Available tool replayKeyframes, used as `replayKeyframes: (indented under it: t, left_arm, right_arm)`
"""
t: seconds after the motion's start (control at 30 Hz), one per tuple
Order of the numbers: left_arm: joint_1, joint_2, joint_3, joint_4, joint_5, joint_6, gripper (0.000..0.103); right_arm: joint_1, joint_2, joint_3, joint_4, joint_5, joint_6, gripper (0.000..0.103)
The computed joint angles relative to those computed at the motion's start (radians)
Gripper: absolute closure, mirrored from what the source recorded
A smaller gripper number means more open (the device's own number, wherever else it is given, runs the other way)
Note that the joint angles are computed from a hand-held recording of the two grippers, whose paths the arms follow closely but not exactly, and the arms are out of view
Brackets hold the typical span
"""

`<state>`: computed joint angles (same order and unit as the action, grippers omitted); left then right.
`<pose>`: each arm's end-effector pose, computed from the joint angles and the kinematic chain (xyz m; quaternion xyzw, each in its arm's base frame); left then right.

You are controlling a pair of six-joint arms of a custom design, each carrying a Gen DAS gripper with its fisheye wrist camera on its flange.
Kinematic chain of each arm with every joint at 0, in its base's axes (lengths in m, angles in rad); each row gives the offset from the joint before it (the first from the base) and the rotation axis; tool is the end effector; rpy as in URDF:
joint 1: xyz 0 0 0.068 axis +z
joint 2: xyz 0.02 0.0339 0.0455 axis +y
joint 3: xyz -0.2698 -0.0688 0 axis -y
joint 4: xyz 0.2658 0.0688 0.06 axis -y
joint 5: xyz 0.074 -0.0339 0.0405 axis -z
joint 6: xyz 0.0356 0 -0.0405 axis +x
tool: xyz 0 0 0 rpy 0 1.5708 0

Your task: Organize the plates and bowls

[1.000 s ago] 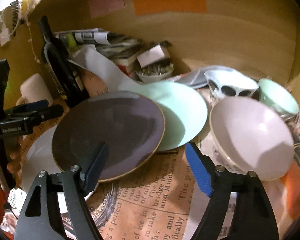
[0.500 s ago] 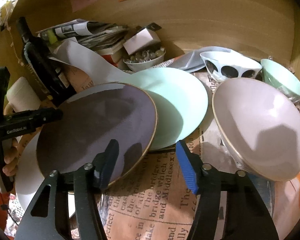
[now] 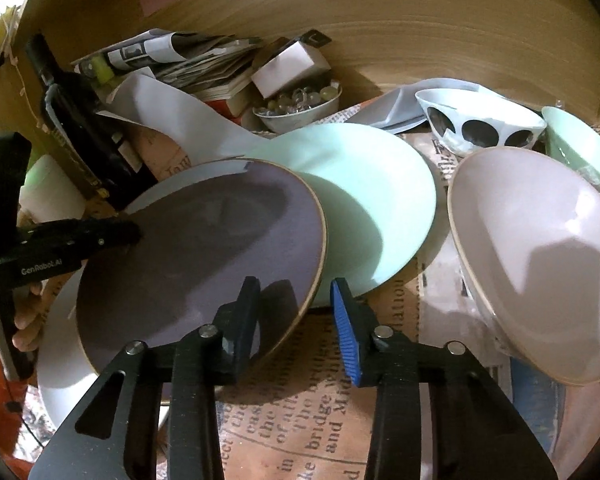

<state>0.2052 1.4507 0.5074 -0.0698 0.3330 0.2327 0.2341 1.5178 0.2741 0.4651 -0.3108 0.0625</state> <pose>0.2464 0.0394 0.1101 0.0586 0.9474 -0.0966 0.2996 0.2161 0.0627 0.0747 -0.1376 0.9030 0.1975 0.3559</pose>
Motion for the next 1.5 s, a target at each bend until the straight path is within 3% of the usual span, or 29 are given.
replayKeyframes:
  t: [0.27,0.7,1.3,1.5]
  left_arm:
    - [0.017,0.001,0.002,-0.02,0.025,0.017,0.073]
    - [-0.02,-0.105,-0.057,-0.011,-0.037,-0.029,0.074]
    - [-0.051,-0.391,-0.171,-0.068,-0.026,-0.08,0.074]
    - [-0.106,-0.508,-0.214,-0.102,-0.054,-0.119,0.074]
  right_arm:
    - [0.013,0.017,-0.01,0.036,-0.013,-0.002,0.074]
    - [0.018,0.003,-0.027,0.065,-0.004,0.04,0.074]
    - [-0.007,-0.322,-0.156,-0.03,0.009,0.047,0.073]
    - [-0.041,-0.445,-0.191,-0.115,-0.012,0.034,0.073]
